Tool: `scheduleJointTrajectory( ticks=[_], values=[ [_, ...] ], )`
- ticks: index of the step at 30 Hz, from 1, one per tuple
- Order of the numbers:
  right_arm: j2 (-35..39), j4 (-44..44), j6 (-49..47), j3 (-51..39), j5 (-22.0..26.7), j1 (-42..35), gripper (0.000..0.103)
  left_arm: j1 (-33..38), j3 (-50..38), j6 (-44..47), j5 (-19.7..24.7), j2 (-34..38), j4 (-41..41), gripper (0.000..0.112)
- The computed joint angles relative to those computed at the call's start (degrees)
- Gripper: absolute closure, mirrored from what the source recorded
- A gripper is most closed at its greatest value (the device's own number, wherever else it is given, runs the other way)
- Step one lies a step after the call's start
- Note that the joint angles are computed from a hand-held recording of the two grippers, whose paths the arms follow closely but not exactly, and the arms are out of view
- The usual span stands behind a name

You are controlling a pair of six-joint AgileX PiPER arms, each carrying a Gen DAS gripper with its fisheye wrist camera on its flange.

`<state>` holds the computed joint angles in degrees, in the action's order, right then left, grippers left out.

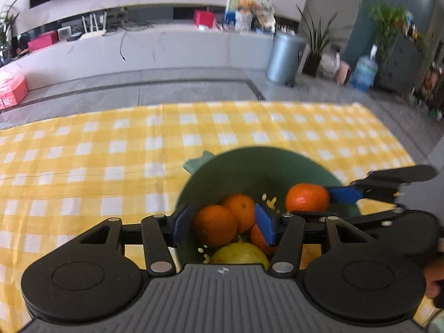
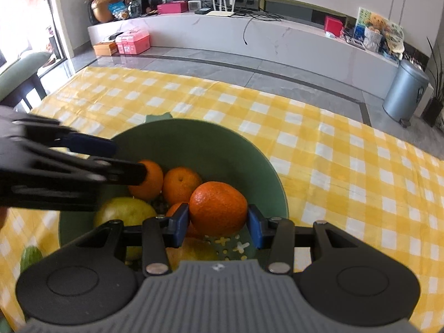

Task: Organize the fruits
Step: 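Lower both oranges into the colander and open both tools, then withdraw both tools from the colander toward the loose fruit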

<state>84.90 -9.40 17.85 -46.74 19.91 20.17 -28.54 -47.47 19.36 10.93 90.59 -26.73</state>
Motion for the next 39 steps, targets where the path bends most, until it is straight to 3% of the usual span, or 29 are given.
scheduleJointTrajectory(
  ticks=[5, 8, 11, 15, 21, 22, 24, 31, 36, 39],
  values=[
    [3.13, 5.83, -0.40, -2.09, -0.95, -1.80, 0.061, 0.60, 3.98, -7.08, -1.99, -4.21, 5.79, 0.050],
    [5.50, 6.36, 4.54, -3.71, -1.07, -2.25, 0.061, 0.41, 6.38, -11.01, -4.41, -5.15, 9.31, 0.050],
    [6.92, -0.94, 14.16, -5.29, -0.45, -0.50, 0.061, 0.49, 8.13, -9.76, -5.87, -5.44, 7.63, 0.050],
    [8.52, -8.86, 22.69, -7.27, 1.89, 1.96, 0.060, 1.37, 9.38, 2.30, -5.89, -5.56, -4.55, 0.050],
    [9.11, -10.07, 24.78, -8.28, 3.25, 2.24, 0.059, 1.80, 11.14, 10.24, -6.03, -7.17, -12.36, 0.050],
    [8.83, -9.73, 24.66, -8.11, 3.12, 2.08, 0.057, 1.79, 11.48, 11.00, -6.00, -7.59, -13.17, 0.050],
    [7.77, -9.00, 24.28, -7.25, 1.70, 1.60, 0.042, 1.46, 12.06, 10.06, -5.89, -8.48, -12.45, 0.050],
    [3.05, -13.54, 28.72, -4.78, 1.63, 3.23, 0.042, -0.45, 14.34, -8.24, -4.92, -12.95, 4.98, 0.050],
    [-5.55, -19.77, 35.01, 1.32, 1.72, 6.44, 0.042, -3.21, 15.54, -18.71, -3.47, -16.67, 15.60, 0.050],
    [-12.42, -28.63, 44.74, 6.03, 3.66, 10.25, 0.042, -5.33, 16.18, -25.76, -2.29, -18.73, 22.52, 0.050]
  ],
)
